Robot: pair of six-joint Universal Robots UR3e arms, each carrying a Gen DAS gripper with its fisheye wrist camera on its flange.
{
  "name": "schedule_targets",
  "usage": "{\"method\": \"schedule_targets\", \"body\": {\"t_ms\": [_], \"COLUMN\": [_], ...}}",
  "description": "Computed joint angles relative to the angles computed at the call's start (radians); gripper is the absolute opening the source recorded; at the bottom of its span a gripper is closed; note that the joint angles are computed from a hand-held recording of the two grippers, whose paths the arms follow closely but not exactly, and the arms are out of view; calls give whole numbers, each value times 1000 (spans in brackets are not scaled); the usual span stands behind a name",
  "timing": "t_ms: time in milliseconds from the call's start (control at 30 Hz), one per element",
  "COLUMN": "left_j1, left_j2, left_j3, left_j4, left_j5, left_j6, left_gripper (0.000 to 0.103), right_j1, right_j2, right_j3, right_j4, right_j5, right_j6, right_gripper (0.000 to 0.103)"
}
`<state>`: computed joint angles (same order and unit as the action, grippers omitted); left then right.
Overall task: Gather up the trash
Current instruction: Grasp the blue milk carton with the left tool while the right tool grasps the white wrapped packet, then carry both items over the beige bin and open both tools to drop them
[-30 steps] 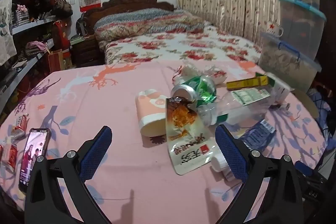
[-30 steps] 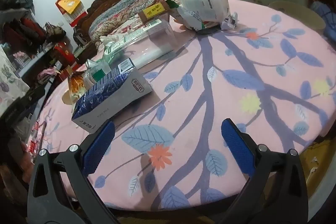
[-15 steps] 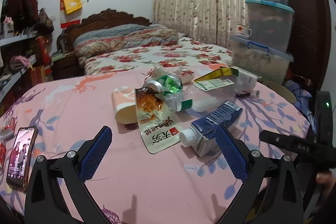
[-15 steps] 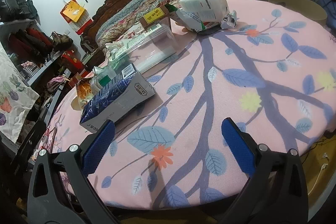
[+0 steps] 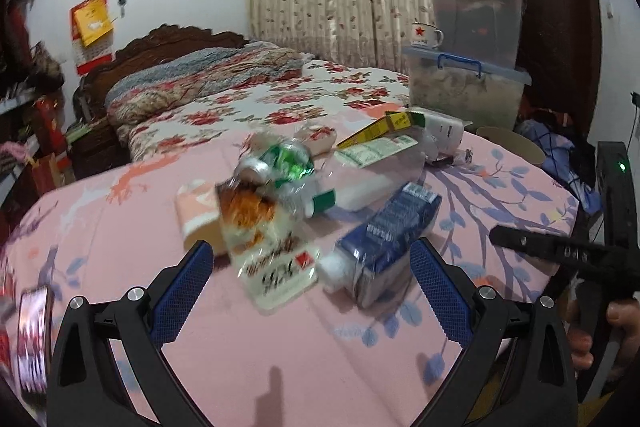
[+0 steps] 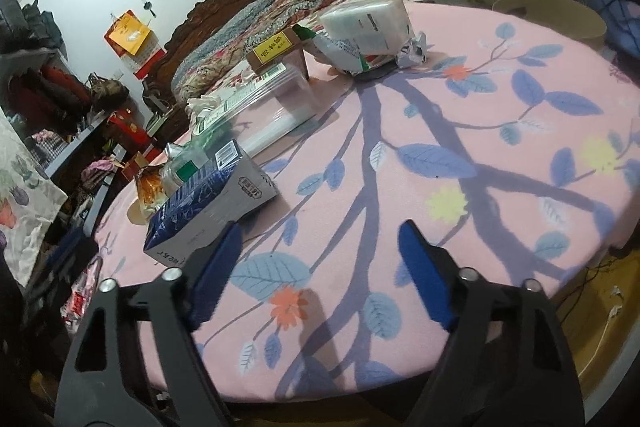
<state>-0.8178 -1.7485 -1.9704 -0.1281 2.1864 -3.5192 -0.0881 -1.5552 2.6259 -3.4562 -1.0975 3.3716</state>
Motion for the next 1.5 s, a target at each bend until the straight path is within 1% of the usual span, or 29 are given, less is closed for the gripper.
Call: {"method": "schedule_targets", "body": {"t_ms": [67, 133, 167, 233, 300, 367, 433, 467, 500, 533, 600, 667, 700, 733, 800, 900, 933, 1000, 1033, 1067, 1133, 1167, 1200, 1233, 1267, 1367, 1400, 1433, 1500], "left_j1": [28, 59, 86, 119, 130, 147, 148, 151, 151, 149, 149, 146, 147, 149, 158, 157, 158, 168, 174, 180, 179, 178, 176, 174, 174, 178, 180, 183, 183], "left_j2": [-35, -79, -110, -160, -217, -276, -315, -331, -346, -351, -336, -318, -301, -284, -241, -203, -190, -175, -167, -159, -154, -157, -160, -170, -174, -193, -205, -216, -263], "left_j3": [56, 119, 159, 213, 275, 352, 390, 417, 445, 454, 444, 432, 416, 397, 349, 312, 301, 295, 291, 287, 290, 300, 313, 329, 344, 398, 428, 448, 544], "left_j4": [-9, -34, -50, -66, -108, -181, -211, -253, -300, -315, -316, -317, -311, -302, -275, -247, -245, -248, -246, -245, -247, -255, -265, -273, -284, -316, -331, -338, -383], "left_j5": [-41, -109, -173, -256, -283, -325, -337, -353, -359, -364, -385, -399, -404, -413, -441, -437, -439, -464, -480, -498, -509, -510, -510, -509, -510, -531, -544, -554, -578], "left_j6": [62, 120, 159, 209, 235, 260, 258, 255, 250, 245, 234, 215, 203, 190, 166, 155, 149, 143, 142, 140, 139, 140, 142, 142, 143, 148, 152, 159, 182], "left_gripper": [94, 94, 94, 94, 94, 94, 90, 77, 69, 65, 52, 48, 48, 48, 48, 48, 48, 48, 48, 48, 48, 48, 48, 48, 48, 47, 47, 47, 47], "right_j1": [-12, -37, -45, -73, -94, -124, -149, -157, -165, -171, -170, -159, -148, -128, -108, -79, -76, -92, -101, -100, -87, -77, -72, -68, -70, -122, -165, -198, -310], "right_j2": [-4, -12, -11, -16, -28, -40, -50, -48, -36, -20, 26, 81, 112, 157, 215, 278, 311, 348, 387, 419, 487, 514, 528, 531, 518, 416, 367, 341, 261], "right_j3": [3, 7, 11, 13, 15, -4, -54, -92, -145, -186, -288, -385, -437, -512, -619, -726, -781, -850, -919, -975, -1080, -1120, -1141, -1151, -1124, -938, -863, -826, -699], "right_j4": [-2, 10, 9, 21, 39, 74, 145, 188, 236, 260, 297, 321, 332, 355, 424, 456, 471, 507, 547, 582, 646, 673, 701, 728, 705, 517, 452, 425, 350], "right_j5": [12, 39, 47, 67, 80, 98, 111, 114, 110, 103, 69, 41, 21, -22, -55, -101, -107, -68, -37, -27, -28, -42, -44, -39, -36, 26, 67, 99, 201], "right_j6": [-15, -32, -38, -49, -57, -84, -129, -154, -182, -200, -220, -252, -269, -293, -334, -380, -383, -372, -369, -377, -420, -448, -480, -501, -504, -465, -427, -400, -325], "right_gripper": [69, 66, 66, 66, 66, 66, 67, 67, 67, 67, 67, 67, 67, 67, 67, 67, 67, 67, 68, 73, 76, 74, 64, 40, 39, 38, 38, 38, 38]}}
